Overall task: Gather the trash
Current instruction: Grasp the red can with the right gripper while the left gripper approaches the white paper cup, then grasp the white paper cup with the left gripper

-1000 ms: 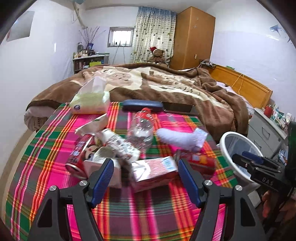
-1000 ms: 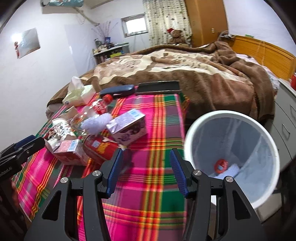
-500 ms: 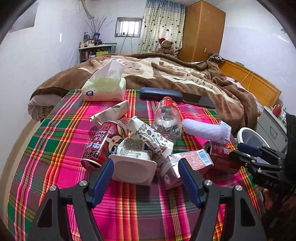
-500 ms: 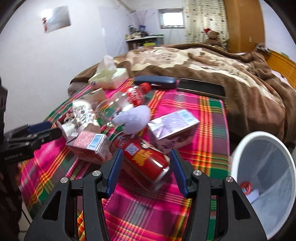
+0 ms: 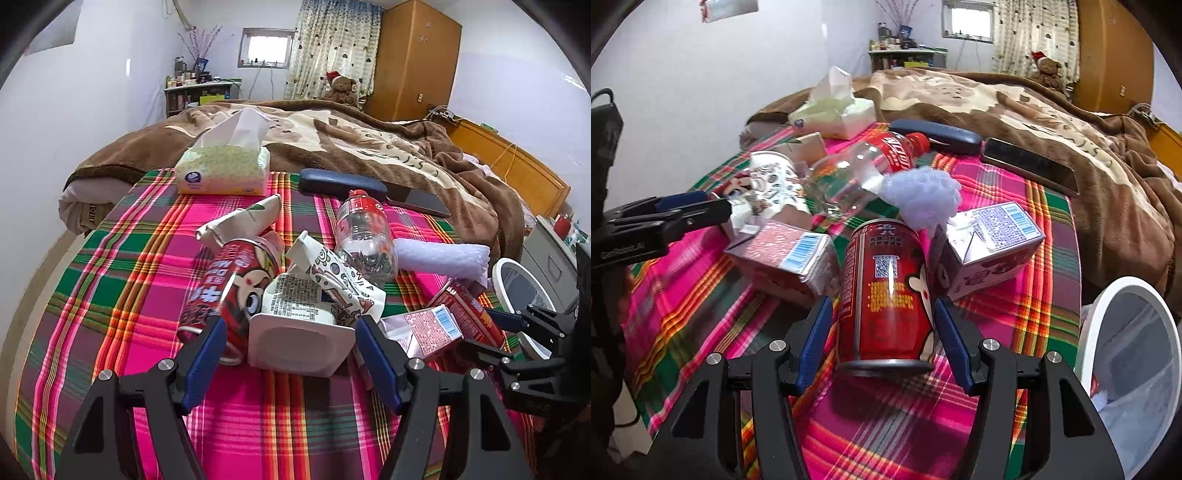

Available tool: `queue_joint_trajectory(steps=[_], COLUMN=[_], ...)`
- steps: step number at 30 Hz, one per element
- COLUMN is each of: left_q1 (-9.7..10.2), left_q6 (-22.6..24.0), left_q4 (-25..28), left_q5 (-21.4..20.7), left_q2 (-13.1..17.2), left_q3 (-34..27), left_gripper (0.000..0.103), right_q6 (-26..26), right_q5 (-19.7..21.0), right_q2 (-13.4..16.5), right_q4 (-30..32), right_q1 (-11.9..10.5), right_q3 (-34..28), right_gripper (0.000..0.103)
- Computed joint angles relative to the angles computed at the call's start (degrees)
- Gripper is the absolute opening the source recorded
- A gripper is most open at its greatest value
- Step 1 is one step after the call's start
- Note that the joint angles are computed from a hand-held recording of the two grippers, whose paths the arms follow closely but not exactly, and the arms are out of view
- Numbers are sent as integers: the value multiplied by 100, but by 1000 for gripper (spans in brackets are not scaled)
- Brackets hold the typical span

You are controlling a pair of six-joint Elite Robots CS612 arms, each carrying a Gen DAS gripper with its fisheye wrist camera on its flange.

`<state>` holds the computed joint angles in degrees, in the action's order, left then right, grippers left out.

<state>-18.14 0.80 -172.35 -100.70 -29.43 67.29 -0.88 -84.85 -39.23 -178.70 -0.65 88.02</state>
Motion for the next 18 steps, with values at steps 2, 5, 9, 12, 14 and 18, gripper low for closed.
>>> queue_joint_trajectory(steps=[2, 5, 9, 12, 14, 18], left_q1=[-8, -16, -34, -54, -74, -52], left_q6=[43, 213, 284, 308, 441, 365], left_q4=[22, 122, 163, 323, 300, 383], left_q5=[-8, -72, -86, 25, 156, 82], left_q2=[16, 71, 134, 173, 183, 222], left_q3=[-35, -135, -226, -298, -286, -351], left_gripper=[75, 77, 79, 79, 79, 79], right_q6=[135, 330, 513, 542, 552, 550], right_q5=[-96, -151, -151, -226, -250, -235], right_q2=[18, 45, 62, 77, 78, 92], right_q4=[29, 65, 45, 91, 70, 123], right_q1=[11, 2, -10, 4, 14, 16], right_q3=[-29, -74, -93, -126, -117, -128], right_gripper=[59, 59, 59, 59, 59, 59])
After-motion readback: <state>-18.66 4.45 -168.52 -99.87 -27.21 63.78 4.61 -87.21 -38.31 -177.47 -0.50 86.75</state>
